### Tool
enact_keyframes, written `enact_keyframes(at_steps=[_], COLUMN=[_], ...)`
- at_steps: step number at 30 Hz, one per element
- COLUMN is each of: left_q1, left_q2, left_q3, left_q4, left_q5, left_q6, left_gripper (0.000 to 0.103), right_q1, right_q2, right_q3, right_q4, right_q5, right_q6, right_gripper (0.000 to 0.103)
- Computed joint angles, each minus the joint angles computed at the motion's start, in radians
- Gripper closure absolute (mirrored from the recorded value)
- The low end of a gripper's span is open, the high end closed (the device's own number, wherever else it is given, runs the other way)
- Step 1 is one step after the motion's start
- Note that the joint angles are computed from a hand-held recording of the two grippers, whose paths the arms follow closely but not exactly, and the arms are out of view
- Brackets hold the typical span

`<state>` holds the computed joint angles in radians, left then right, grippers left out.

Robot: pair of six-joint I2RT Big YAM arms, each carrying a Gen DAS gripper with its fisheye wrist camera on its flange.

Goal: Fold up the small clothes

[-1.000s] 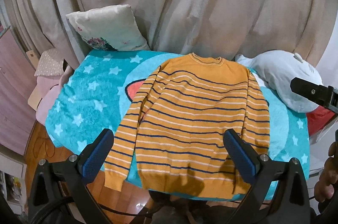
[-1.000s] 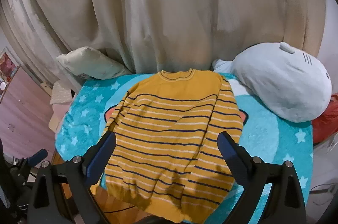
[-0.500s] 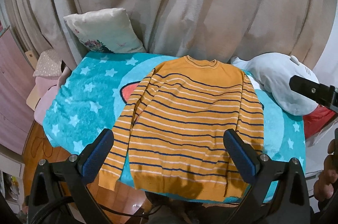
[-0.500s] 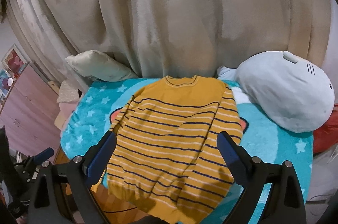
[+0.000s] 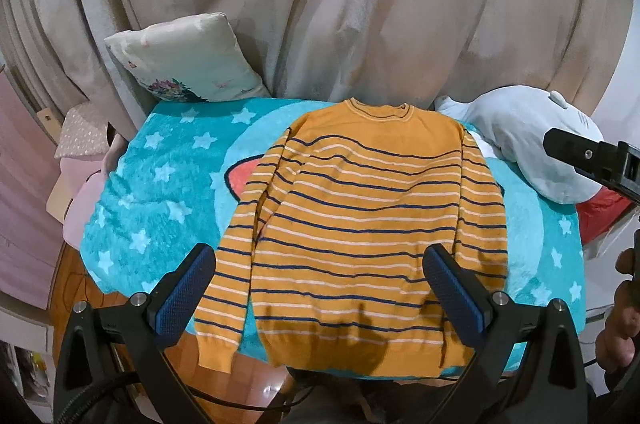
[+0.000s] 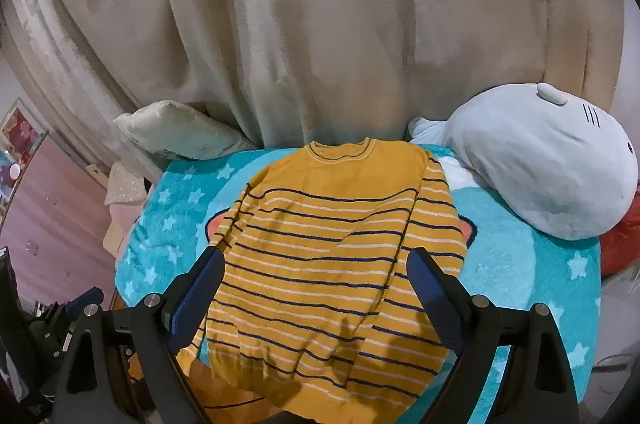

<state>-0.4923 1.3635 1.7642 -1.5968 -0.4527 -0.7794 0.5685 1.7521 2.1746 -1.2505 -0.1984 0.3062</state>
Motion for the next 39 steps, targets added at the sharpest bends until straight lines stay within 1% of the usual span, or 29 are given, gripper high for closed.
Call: enact_keyframes(at_steps=[4,9,15,19,22,24,27,29,31,34,36,39], left_q1=[0.043,0.114,0.209,0.300,0.382,0.432,0.491,0.498,0.486,0.477,0.464,0.399], left_q2=[-0.021,-0.079,-0.149,-0.204,-0.252,-0.289,-0.332,-0.344,-0.344,-0.337,-0.322,-0.277], left_q3=[-0.032,-0.111,-0.204,-0.272,-0.335,-0.380,-0.432,-0.450,-0.460,-0.474,-0.470,-0.423], left_q4=[0.013,0.045,0.094,0.135,0.159,0.176,0.186,0.186,0.184,0.186,0.193,0.207], left_q5=[0.039,0.095,0.153,0.207,0.245,0.261,0.308,0.314,0.311,0.357,0.382,0.324], left_q6=[0.052,0.096,0.180,0.240,0.276,0.296,0.315,0.340,0.368,0.387,0.395,0.422], left_gripper=[0.000,0.000,0.000,0.000,0.000,0.000,0.000,0.000,0.000,0.000,0.000,0.000], right_q1=[0.012,0.066,0.131,0.171,0.197,0.212,0.227,0.233,0.238,0.235,0.234,0.229], right_q2=[0.020,0.064,0.117,0.161,0.206,0.217,0.219,0.208,0.207,0.221,0.232,0.225], right_q3=[0.020,0.078,0.149,0.206,0.276,0.297,0.304,0.283,0.275,0.282,0.296,0.287], right_q4=[-0.009,-0.051,-0.077,-0.104,-0.146,-0.158,-0.167,-0.165,-0.177,-0.200,-0.221,-0.208], right_q5=[-0.002,0.040,0.069,0.074,0.070,0.072,0.061,0.053,0.057,0.039,0.049,0.077], right_q6=[0.041,0.071,0.094,0.125,0.147,0.166,0.187,0.207,0.216,0.226,0.231,0.223], right_gripper=[0.008,0.012,0.015,0.016,0.019,0.020,0.020,0.020,0.020,0.020,0.021,0.022])
